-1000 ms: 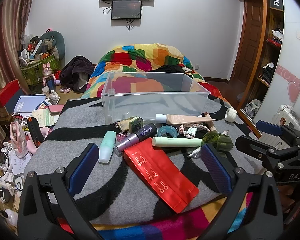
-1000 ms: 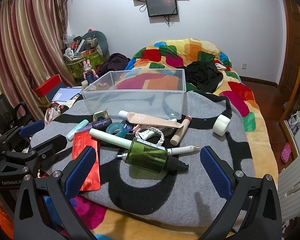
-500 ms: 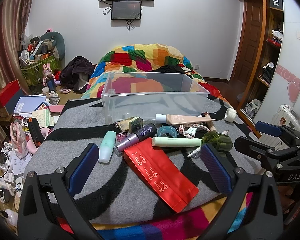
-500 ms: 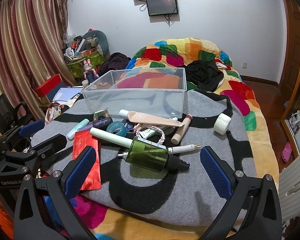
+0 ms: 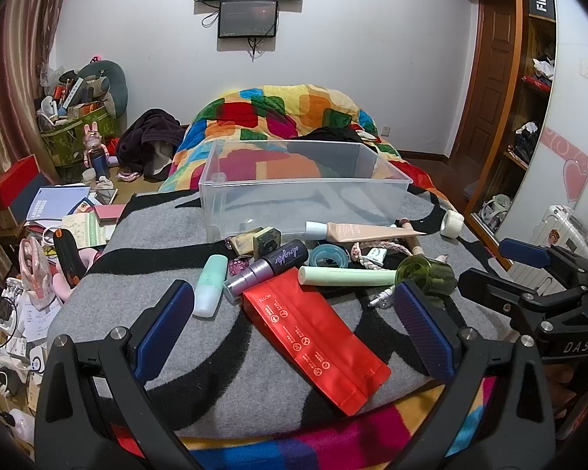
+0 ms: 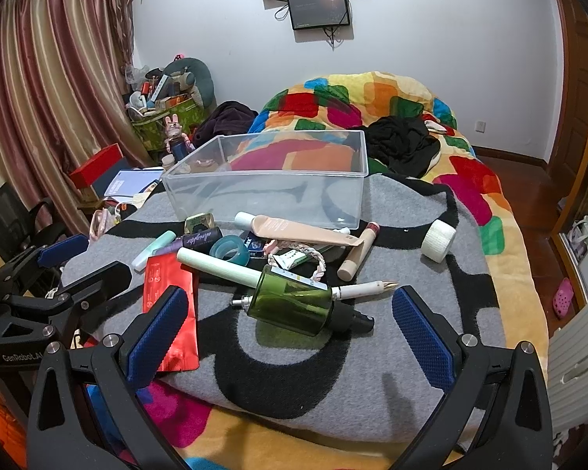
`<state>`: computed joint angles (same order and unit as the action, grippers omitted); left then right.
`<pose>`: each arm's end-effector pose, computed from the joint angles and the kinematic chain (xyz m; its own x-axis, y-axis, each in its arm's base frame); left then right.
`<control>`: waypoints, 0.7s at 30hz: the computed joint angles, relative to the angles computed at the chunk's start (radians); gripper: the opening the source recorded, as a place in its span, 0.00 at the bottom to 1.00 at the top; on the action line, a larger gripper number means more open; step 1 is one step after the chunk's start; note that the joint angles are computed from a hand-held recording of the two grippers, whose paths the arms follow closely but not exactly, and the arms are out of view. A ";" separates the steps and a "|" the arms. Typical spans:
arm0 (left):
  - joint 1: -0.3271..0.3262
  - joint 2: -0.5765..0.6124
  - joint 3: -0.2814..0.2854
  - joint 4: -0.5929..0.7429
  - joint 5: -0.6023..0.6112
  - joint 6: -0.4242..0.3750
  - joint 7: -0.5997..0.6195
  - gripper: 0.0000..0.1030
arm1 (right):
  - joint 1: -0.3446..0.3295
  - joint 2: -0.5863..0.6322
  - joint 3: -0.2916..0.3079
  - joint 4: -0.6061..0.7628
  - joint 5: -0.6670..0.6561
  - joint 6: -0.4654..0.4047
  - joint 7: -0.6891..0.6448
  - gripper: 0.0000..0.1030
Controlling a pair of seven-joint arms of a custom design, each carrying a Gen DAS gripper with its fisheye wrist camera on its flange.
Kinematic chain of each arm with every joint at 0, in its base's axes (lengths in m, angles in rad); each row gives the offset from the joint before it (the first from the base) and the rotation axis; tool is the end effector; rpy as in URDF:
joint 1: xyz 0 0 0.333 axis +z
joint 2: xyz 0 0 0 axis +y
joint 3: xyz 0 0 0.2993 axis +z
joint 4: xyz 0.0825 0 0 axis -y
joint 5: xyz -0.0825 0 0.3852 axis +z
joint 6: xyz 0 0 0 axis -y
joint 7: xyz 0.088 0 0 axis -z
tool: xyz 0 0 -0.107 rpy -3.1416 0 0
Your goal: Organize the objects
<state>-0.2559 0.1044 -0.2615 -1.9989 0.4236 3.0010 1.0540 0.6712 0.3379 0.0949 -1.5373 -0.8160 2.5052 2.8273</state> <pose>0.5283 -0.3287 0.4971 -0.3987 -0.9145 0.0683 -0.5832 0.1954 -0.7884 0.5092 0.4840 0.5156 0.0721 -0.9874 -0.1407 -0.6544 0.0596 -0.7538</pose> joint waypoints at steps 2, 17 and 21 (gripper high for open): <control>-0.001 0.001 0.006 0.001 0.012 -0.001 -0.014 1.00 | -0.001 0.004 0.001 0.002 0.005 0.000 -0.007 1.00; 0.060 0.050 0.011 0.031 -0.086 -0.070 0.032 0.68 | -0.033 0.016 0.004 -0.014 0.063 0.001 -0.103 1.00; 0.079 0.096 0.006 0.086 -0.123 -0.145 0.065 0.54 | -0.046 0.031 0.008 -0.011 0.087 0.026 -0.158 0.97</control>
<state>-0.1766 0.2006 -0.2554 -1.9133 0.3009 2.8557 1.1186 0.6256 0.3690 0.1029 -1.5487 -0.7286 2.5313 2.6692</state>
